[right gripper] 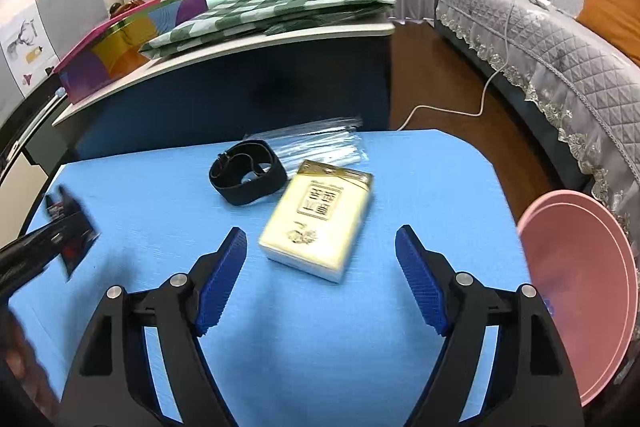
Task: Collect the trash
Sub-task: 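Grasp the cream tissue pack with the right tool and lift it, then carry the snack wrapper and tissue pack with both tools over the pink bucket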
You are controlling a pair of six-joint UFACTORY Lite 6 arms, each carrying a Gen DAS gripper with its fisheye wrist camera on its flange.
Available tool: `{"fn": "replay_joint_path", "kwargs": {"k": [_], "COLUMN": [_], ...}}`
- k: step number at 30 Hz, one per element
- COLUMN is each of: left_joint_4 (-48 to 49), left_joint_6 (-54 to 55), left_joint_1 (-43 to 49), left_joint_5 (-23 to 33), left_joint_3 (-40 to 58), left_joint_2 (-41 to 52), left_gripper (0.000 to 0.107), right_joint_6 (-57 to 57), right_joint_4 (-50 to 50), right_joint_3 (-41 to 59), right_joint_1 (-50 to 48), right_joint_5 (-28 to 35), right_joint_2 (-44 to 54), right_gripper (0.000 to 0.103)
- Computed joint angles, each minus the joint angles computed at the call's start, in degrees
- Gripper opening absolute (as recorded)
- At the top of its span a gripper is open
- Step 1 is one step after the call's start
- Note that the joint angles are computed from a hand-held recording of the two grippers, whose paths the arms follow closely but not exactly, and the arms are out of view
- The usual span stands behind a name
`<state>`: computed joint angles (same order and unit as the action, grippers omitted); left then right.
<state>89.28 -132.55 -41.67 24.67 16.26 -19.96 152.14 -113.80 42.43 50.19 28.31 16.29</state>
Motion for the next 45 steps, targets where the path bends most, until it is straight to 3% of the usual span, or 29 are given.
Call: {"fn": "replay_joint_path", "kwargs": {"k": [3, 6, 7, 9, 15, 24, 31, 36, 41, 45], "left_joint_4": [-11.56, -21.57, -23.29, -24.55, -26.11, -24.36, -25.21, -26.32, -26.44, -25.89], "left_joint_6": [11.50, 18.50, 19.36, 18.07, 14.09, 4.67, 0.40, -1.13, -2.14, -2.91], "left_joint_1": [-1.03, -5.33, -6.73, -9.75, -17.37, -31.72, -42.50, -47.75, -50.03, -50.52], "left_joint_5": [1.90, 7.87, 9.53, 12.47, 18.70, 26.57, 34.05, 38.08, 39.44, 38.95], "left_joint_3": [-1.61, -4.50, -5.58, -6.63, -8.57, -5.01, -0.96, 1.40, 3.33, 4.66], "left_joint_2": [-6.60, -14.92, -17.28, -19.34, -22.77, -17.69, -14.19, -12.02, -9.06, -5.68], "left_gripper": [0.035, 0.035, 0.035, 0.035, 0.035, 0.035, 0.035, 0.035, 0.035, 0.035], "right_joint_6": [-2.67, -6.37, -7.14, -7.13, -6.94, -24.83, -43.07, -50.80, -50.17, -45.62], "right_joint_4": [2.33, 5.84, 6.40, 6.20, 6.71, 25.54, 43.78, 48.89, 49.29, 48.93], "right_joint_3": [3.86, 6.91, 7.41, 7.50, 1.93, -10.75, -14.22, -13.72, -16.81, -22.54], "right_joint_1": [-1.12, -1.52, -1.66, -1.92, 0.47, 10.59, 22.03, 29.32, 33.54, 34.96], "right_joint_5": [-1.47, -2.44, -2.89, -3.56, -1.25, 4.97, 17.61, 27.10, 32.06, 31.52], "right_joint_2": [3.86, 7.06, 7.60, 7.87, 2.12, -20.15, -39.06, -47.27, -53.05, -57.34], "right_gripper": [0.082, 0.081, 0.078, 0.059, 0.055, 0.055, 0.055, 0.055, 0.055, 0.055]}}
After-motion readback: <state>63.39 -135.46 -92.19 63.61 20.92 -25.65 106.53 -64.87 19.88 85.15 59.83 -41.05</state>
